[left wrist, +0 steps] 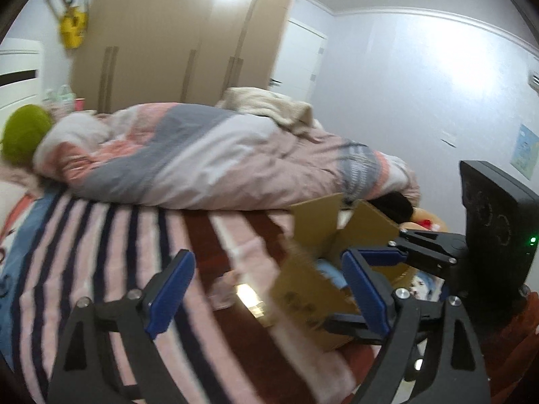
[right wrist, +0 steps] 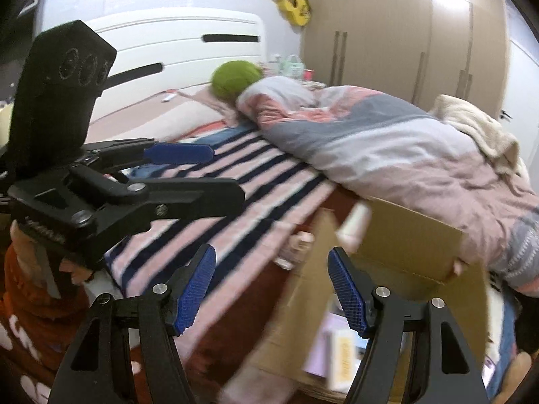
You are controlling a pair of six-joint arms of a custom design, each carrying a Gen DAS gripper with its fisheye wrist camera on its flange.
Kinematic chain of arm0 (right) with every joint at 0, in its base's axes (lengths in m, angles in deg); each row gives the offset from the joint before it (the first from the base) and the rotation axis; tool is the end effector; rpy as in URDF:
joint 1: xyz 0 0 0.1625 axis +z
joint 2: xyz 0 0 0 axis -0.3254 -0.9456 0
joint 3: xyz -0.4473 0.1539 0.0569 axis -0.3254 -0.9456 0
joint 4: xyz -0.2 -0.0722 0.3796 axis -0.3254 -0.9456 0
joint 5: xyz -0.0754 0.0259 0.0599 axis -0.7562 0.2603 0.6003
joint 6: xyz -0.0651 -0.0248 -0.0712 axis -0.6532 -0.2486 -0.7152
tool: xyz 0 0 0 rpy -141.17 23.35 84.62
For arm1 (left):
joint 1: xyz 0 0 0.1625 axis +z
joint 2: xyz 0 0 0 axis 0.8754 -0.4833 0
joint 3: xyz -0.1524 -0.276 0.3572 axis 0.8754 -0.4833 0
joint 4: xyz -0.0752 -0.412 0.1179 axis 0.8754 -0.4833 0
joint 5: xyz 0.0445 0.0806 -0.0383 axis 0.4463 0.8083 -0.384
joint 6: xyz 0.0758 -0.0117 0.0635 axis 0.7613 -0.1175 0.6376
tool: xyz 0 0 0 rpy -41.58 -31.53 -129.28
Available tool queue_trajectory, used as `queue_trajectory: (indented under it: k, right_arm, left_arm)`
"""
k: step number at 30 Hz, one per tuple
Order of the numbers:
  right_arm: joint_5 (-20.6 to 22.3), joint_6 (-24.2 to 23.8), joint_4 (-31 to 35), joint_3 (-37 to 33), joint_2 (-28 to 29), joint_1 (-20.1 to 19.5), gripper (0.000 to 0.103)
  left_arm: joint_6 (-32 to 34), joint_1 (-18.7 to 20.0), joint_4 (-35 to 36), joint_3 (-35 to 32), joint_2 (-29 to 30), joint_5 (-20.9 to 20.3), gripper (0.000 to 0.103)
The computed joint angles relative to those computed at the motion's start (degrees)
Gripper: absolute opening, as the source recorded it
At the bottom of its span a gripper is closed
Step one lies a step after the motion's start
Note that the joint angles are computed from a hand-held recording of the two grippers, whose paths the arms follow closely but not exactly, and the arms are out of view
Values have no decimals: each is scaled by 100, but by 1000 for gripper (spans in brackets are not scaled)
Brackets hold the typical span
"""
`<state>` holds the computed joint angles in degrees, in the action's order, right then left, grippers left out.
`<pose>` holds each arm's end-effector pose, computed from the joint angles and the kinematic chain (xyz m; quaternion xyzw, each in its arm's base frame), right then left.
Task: Organize rigid objects
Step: 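Grasp the gold stick upright with the right gripper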
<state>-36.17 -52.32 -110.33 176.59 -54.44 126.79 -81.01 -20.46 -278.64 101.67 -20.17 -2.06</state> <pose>0.2929 -0.5299 0.1915 0.5174 -0.8240 0.1869 0.1360 -0.2248 -0.4602 0.2401 0.2189 0.8529 -0.4401 0.1759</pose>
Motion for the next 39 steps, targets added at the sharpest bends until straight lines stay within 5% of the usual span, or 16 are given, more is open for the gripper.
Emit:
queue_trajectory:
  k: [5, 11, 19, 21, 25, 30, 34, 39]
  right_arm:
    - [56, 160, 138, -9, 397, 238, 66]
    - [-243, 516, 61, -53, 979, 249, 66]
    - [-2034, 491, -1568, -359, 2098, 17, 64]
    - [-2370, 415, -1997, -498, 2353, -56, 51]
    - [-2671, 6, -2807, -643, 2733, -63, 43]
    - [-3016, -566, -4005, -836, 3160, -80, 15]
    - [-3124, -290, -3629, -917, 3173, -143, 14]
    - [-2771, 347, -3086, -590, 2824, -187, 14]
  left_arm:
    - [-138, 149, -238, 503, -343, 328, 90]
    - [-222, 519, -610, 883, -397, 248, 90]
    - [-204, 1038, -964, 1000, -159, -239, 90]
    - [-169, 1118, -1023, 982, -116, -328, 90]
    - [-139, 1199, -1076, 951, -108, -448, 90]
    - [-151, 1232, -1104, 964, -140, -480, 90]
    - [-166, 1236, -1107, 974, -150, -476, 90]
    - [-150, 1254, -1109, 973, -153, -496, 90]
